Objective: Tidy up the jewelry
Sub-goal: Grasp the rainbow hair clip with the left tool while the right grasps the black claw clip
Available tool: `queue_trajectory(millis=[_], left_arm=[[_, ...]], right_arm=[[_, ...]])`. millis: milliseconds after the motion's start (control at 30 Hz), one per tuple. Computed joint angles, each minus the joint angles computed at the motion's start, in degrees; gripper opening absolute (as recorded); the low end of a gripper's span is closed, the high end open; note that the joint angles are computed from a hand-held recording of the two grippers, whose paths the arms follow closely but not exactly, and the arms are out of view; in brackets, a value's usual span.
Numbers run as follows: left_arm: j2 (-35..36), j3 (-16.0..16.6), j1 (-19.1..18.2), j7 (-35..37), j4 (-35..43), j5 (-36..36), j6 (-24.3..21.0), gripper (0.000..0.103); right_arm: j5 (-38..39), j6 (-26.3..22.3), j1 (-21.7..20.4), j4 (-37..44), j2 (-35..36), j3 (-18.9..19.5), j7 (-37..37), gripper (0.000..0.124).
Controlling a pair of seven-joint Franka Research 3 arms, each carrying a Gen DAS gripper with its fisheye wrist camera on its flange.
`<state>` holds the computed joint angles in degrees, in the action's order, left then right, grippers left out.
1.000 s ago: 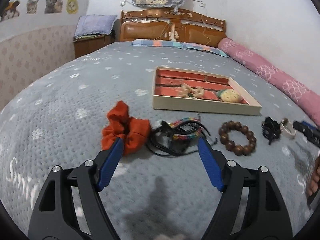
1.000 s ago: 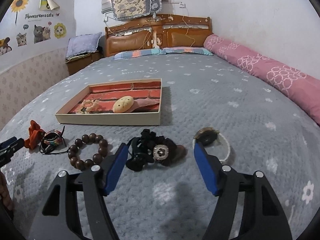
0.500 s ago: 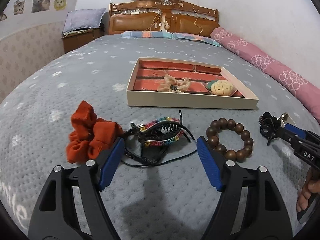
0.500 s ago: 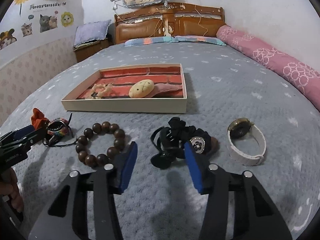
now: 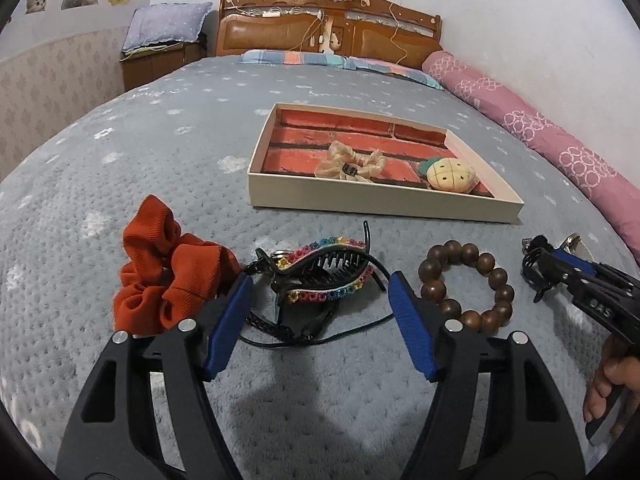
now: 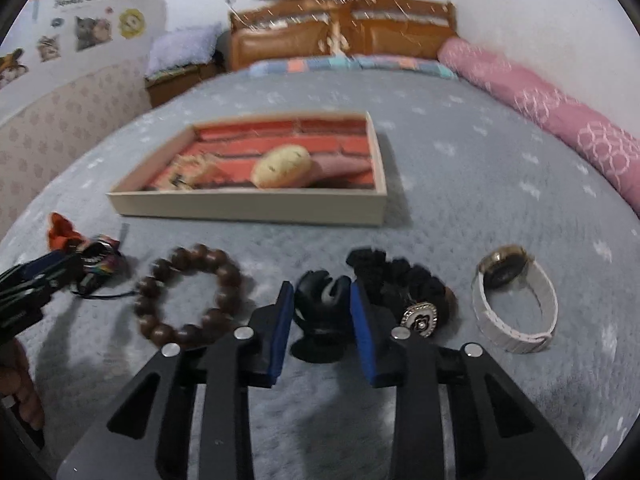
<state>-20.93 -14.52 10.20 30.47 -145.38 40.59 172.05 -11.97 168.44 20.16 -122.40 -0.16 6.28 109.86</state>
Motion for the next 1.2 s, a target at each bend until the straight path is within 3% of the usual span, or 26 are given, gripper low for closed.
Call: queue_trajectory(millis=[100, 133, 167, 200, 300, 433, 633, 867, 1033, 1100, 1200], left_arm=[[0.16, 0.12, 0.06, -0.04, -0.02, 0.08, 0.37, 0.067], [0.14, 0.17, 0.05, -0.08, -0.1, 0.0, 0.49, 0.067], [0.19, 0.2, 0.05, -0.08, -0.13, -0.09, 0.55, 0.067], [0.38, 0.27, -0.13, 0.19, -0.03, -0.22, 0.5, 0.067], [1.03, 0.19, -0.35, 0.74, 0.48, -0.14, -0.02, 0.067], [1.58, 1.34, -1.25, 1.63, 0.56, -1.15, 0.28, 0.067], [2.31, 3.51, -3.27, 4.6, 0.27, -5.09, 1.07, 0.065], [3.23, 1.79, -1.11, 3.82, 2.0, -4.56, 1.64, 0.065], [4.47, 0.4, -0.82, 3.46, 4.65, -1.77, -0.55, 0.063], [4.05, 0.8, -1.25, 3.01, 4.32, -1.13, -0.94, 0.064], [3.31, 4.35, -4.43, 6.05, 2.56, -5.63, -1.45, 0.066]], right_arm=[[7.62, 0.21, 0.02, -0.24, 0.1, -0.08, -6.12, 0.03], [10.35, 0.65, 0.07, -0.65, -0.03, -0.05, -8.21, 0.034], [11.36, 0.68, 0.11, -0.77, -0.03, -0.02, -9.0, 0.047], [11.76, -1.61, 0.18, 0.4, 0.63, 0.05, -9.67, 0.051], [13.68, -4.0, 0.58, 1.97, 1.8, 0.14, -12.2, 0.05], [18.04, -2.77, 0.71, 1.48, 1.68, 0.11, -15.42, 0.044], [12.99, 2.3, 0.7, -1.27, -0.09, 0.04, -11.31, 0.044], [15.96, 2.71, 0.78, -1.19, 0.2, 0.3, -13.93, 0.044], [22.76, 2.53, 1.06, -0.32, 0.79, 0.52, -20.06, 0.044], [24.66, 2.41, 1.12, -0.09, 0.9, 0.53, -21.72, 0.044], [27.83, 2.4, 1.19, -0.02, 0.86, 0.6, -24.32, 0.044]])
